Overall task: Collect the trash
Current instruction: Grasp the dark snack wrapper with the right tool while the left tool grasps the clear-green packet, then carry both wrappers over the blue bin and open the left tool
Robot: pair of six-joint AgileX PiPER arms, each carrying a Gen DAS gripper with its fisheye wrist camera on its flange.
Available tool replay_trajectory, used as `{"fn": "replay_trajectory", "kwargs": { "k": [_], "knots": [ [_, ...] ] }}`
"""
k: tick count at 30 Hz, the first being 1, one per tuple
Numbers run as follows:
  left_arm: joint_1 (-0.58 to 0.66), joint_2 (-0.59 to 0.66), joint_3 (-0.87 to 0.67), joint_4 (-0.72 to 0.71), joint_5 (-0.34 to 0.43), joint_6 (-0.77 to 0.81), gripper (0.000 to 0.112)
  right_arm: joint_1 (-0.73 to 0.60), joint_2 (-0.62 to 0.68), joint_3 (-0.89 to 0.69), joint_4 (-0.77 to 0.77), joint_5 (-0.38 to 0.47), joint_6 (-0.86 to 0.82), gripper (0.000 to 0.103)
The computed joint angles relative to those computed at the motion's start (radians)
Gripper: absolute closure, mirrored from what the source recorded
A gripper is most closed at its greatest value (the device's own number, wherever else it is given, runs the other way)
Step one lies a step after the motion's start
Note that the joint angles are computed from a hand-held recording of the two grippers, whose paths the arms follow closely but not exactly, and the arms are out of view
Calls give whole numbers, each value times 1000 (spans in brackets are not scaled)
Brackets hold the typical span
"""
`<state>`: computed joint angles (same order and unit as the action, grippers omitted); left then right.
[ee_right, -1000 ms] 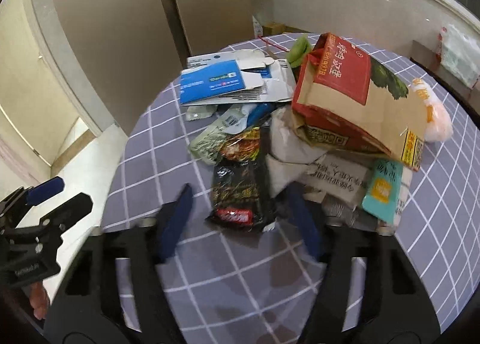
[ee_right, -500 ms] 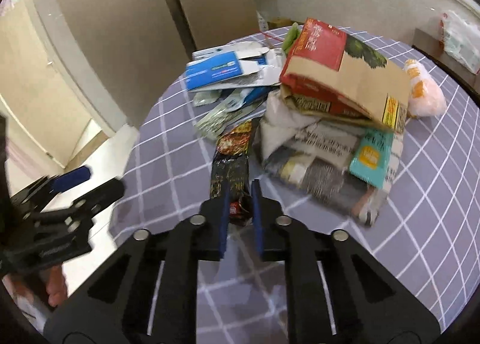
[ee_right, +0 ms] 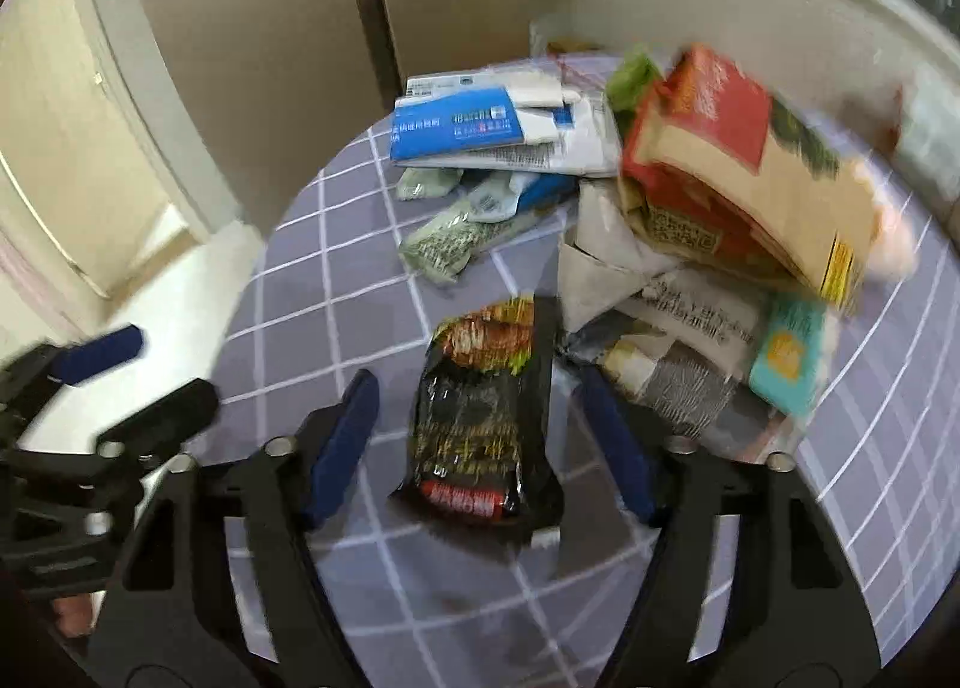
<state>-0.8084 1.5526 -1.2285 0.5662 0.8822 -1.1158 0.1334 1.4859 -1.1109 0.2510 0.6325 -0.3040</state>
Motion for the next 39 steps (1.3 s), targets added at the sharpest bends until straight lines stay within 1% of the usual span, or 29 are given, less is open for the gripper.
{"fn": "replay_trajectory", "kwargs": {
  "k": [1, 2, 3, 4, 9, 11, 13, 16, 18, 19, 22, 23, 25, 27, 29, 30, 31, 34, 39],
  "knots": [
    [1, -2, 2, 1, -1, 0, 31, 15, -7, 8, -46, -20, 34, 71],
    [3, -2, 2, 1, 0, 4, 31, 18, -8, -1, -52, -5, 48, 75],
    [5, -1, -1, -1, 2, 7, 31, 4, -8, -14, -17, 25, 22, 76],
    [9, 3, -9, -3, 4, 10, 31, -25, -7, -18, 54, 48, -43, 78],
    [13, 34, -57, -11, -4, 55, 31, -97, -61, -28, 191, 121, -163, 78],
    [16, 62, -101, -22, -5, 96, 30, -142, -77, -53, 241, 156, -203, 78],
    [25, 98, -154, -43, -16, 158, 28, -173, -89, -72, 257, 167, -206, 78],
    [42, 153, -233, -70, -21, 234, 27, -216, -87, -106, 259, 160, -185, 78],
    [60, 200, -298, -112, -29, 302, 27, -255, -87, -121, 279, 163, -191, 78],
    [76, 233, -341, -155, -37, 365, 27, -275, -82, -131, 288, 167, -199, 78],
    [98, 319, -446, -214, -18, 445, 27, -325, -59, -166, 273, 166, -173, 78],
    [111, 359, -494, -255, -4, 490, 27, -331, -52, -171, 265, 164, -163, 78],
    [124, 418, -565, -292, 28, 529, 28, -335, -33, -175, 252, 154, -144, 78],
    [125, 461, -607, -285, 41, 537, 41, -342, -14, -177, 238, 150, -121, 78],
    [102, 480, -633, -212, 68, 509, 68, -342, -3, -171, 237, 149, -119, 78],
    [97, 483, -640, -202, 78, 507, 78, -341, 2, -169, 238, 147, -120, 78],
    [97, 477, -639, -207, 84, 507, 85, -338, 4, -166, 236, 142, -121, 78],
    [114, 423, -568, -251, 50, 520, 89, -331, -9, -146, 241, 134, -133, 78],
    [86, 351, -462, -200, 32, 440, 94, -332, -27, -120, 267, 145, -158, 78]
  ]
}}
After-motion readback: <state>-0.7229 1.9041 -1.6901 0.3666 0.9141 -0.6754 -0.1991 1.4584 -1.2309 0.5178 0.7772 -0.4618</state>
